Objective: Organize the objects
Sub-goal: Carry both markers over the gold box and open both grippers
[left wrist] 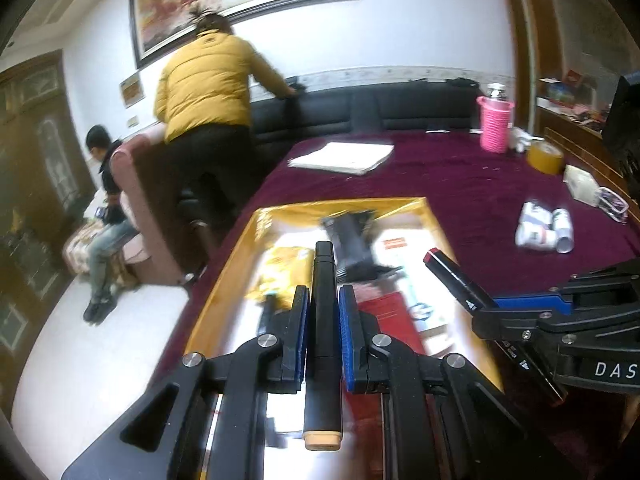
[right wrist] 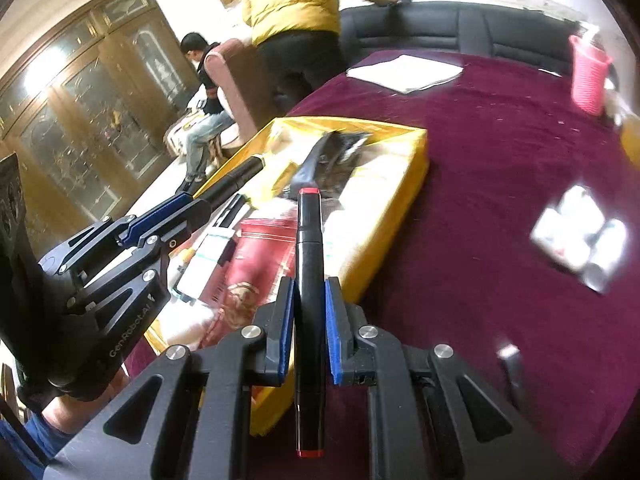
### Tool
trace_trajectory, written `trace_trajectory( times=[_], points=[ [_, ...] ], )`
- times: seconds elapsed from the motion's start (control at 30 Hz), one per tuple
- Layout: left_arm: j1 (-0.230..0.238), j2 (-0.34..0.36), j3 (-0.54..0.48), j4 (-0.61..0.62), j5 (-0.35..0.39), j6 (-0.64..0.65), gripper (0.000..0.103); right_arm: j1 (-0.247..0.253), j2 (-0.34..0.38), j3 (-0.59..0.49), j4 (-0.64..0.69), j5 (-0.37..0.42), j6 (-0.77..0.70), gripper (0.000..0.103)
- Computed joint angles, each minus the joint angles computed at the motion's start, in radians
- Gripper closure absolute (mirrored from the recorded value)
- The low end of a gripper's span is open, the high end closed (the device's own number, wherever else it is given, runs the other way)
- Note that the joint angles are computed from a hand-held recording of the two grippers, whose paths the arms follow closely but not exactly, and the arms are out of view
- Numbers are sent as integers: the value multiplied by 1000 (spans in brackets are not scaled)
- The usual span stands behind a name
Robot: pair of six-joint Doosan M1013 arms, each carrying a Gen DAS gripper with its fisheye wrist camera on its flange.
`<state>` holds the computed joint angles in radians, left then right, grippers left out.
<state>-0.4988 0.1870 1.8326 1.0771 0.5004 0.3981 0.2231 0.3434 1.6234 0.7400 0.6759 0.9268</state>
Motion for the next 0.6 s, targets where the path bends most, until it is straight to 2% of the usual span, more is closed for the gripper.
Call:
trace_trajectory(
  times=[0.23,0.6],
  points=[
    [30,15,12,-46,11,24,91,42,44,-44,-57,21,61,90],
    [45,29,11,-104,-1,71,91,61,77,-77,-139,13,145,90]
  ],
)
